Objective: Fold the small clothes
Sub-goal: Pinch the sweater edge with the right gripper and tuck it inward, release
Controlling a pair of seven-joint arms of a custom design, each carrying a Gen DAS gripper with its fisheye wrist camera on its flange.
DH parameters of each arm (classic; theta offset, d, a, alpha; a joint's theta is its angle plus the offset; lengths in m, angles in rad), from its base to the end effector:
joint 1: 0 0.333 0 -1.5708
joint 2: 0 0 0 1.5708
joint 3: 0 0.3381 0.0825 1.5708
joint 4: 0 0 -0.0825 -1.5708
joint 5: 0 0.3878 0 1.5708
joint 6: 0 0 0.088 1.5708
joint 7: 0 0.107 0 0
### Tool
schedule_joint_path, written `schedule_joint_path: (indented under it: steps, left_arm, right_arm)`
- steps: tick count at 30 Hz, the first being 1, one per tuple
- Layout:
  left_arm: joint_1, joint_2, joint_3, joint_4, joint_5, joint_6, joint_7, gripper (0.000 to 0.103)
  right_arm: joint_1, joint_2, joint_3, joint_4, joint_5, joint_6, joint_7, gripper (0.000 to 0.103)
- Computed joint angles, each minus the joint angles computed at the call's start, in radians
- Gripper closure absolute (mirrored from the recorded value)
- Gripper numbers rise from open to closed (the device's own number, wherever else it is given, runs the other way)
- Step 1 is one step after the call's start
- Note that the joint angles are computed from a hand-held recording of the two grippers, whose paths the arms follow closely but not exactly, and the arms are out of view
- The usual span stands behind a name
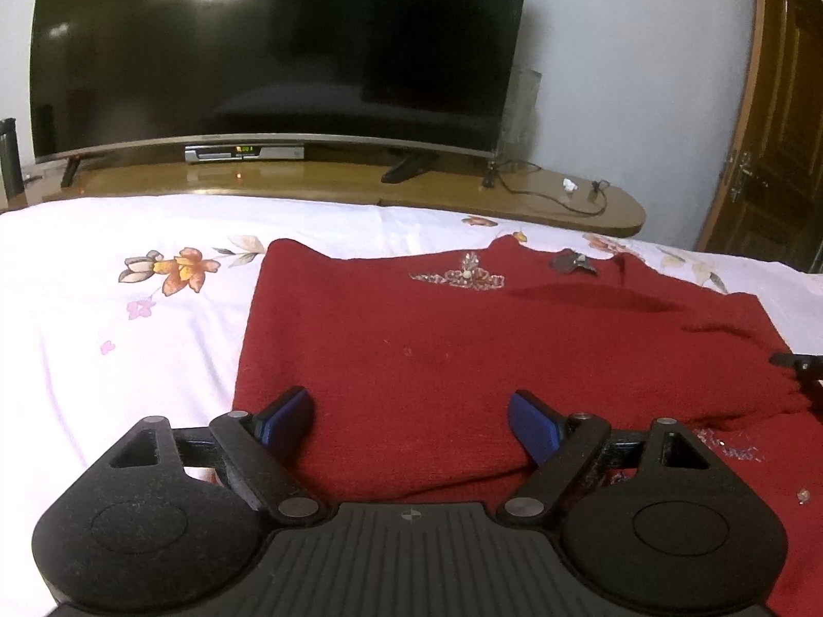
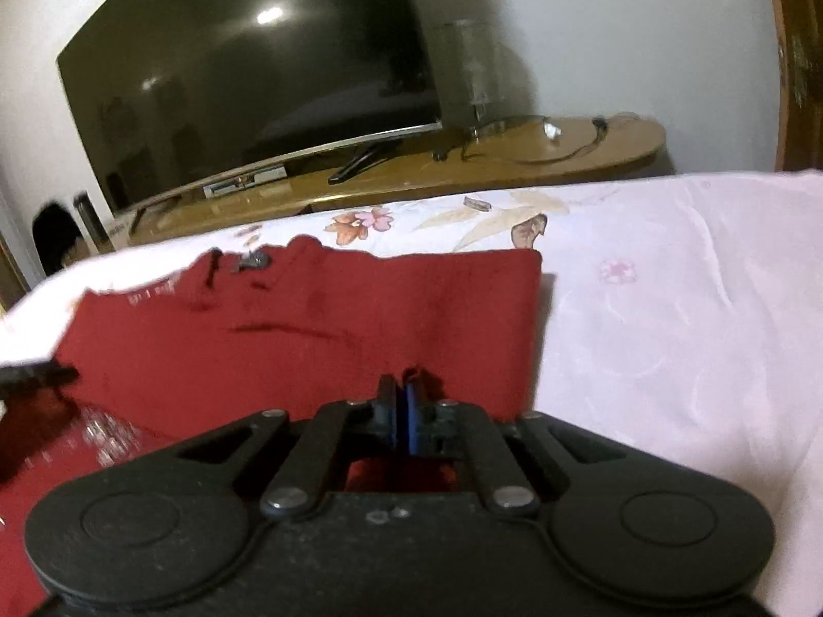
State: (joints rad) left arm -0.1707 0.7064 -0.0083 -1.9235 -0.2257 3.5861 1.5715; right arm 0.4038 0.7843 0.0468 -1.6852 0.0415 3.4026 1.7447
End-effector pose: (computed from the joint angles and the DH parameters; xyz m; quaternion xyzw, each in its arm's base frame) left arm 0.6737 -0.0925 0.2474 -0.6533 0.6037 -0.3542 0.2886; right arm 0.6730 0.3115 0.2692 -0.6916 0.5650 -0.1907 0.4075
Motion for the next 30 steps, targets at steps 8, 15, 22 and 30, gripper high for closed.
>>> schedule_joint_path:
  steps: [8, 15, 22, 30]
  left_arm:
    - [-0.018, 0.002, 0.017, 0.0, -0.005, -0.002, 0.002, 0.019]
    - [0.049, -0.015, -0.044, -0.021, 0.057, 0.018, -0.011, 0.019]
    - [0.092, 0.043, -0.033, 0.124, 0.116, -0.028, -0.013, 0.019]
    - [0.182, 0.214, -0.1, 0.433, 0.24, -0.253, -0.037, 0.019]
  right_arm:
    - [0.112, -0.03, -0.115, -0.026, 0.083, -0.025, 0.028, 0.093]
    - [0.387, -0.032, -0.393, -0.073, 0.209, -0.062, 0.001, 0.066]
    - [0.346, -0.023, -0.338, -0.06, 0.254, 0.113, -0.052, 0.074]
    - [0.359, 0.097, -0.389, 0.141, 0.318, -0.102, -0.131, 0.077]
